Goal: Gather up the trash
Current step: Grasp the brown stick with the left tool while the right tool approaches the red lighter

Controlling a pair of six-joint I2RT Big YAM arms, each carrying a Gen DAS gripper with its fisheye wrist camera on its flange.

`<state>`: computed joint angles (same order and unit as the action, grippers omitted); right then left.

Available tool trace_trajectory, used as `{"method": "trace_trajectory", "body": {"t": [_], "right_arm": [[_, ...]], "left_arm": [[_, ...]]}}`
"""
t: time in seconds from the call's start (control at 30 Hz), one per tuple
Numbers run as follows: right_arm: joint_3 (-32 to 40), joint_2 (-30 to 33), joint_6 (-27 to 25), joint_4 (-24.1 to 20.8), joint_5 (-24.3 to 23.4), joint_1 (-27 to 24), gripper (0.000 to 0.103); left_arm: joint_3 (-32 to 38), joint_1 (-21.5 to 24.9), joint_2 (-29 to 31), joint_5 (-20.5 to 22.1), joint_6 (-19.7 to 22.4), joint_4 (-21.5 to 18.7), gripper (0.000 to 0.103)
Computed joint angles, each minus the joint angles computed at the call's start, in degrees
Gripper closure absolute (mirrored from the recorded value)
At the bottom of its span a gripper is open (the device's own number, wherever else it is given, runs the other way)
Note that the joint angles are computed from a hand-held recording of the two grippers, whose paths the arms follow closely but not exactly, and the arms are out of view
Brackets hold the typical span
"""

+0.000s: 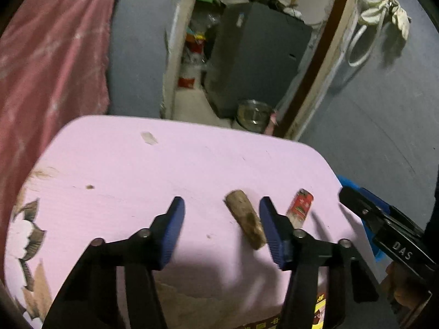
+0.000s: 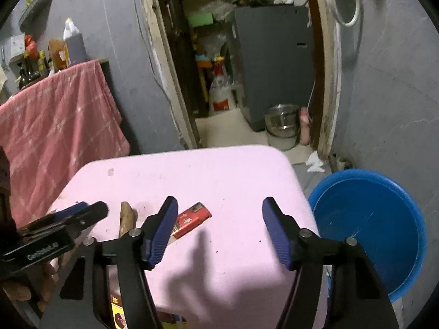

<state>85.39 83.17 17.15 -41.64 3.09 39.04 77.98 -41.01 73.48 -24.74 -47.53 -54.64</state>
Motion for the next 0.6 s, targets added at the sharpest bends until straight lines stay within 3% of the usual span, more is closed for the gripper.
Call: {"method": "trace_trajectory", "body": {"t": [0.13, 0.27, 0.4, 0.6], "right_arm": [[1.7, 1.5, -0.2, -2.8, -1.9, -0.4, 0.052], [2.3, 2.1, -0.2, -4.0, -3.0, -0.6, 0.053], [3.0, 2.5, -0.2, -4.8, -3.6, -0.8, 0.053], [4.7, 3.7, -0.2, -6.2, -4.6, -0.9, 0.053]], "left_arm": [[1.0, 0.7, 1.4, 4.2, 1.6, -0.3, 0.069], [1.9, 1.2, 2.7, 7.3, 2.2, -0.8, 0.073], [3.0, 1.6, 3.8, 8.8, 2.3, -1.1, 0.081], [3.7, 2.6, 4.2, 10.3, 2.1, -1.6, 0.084]]}}
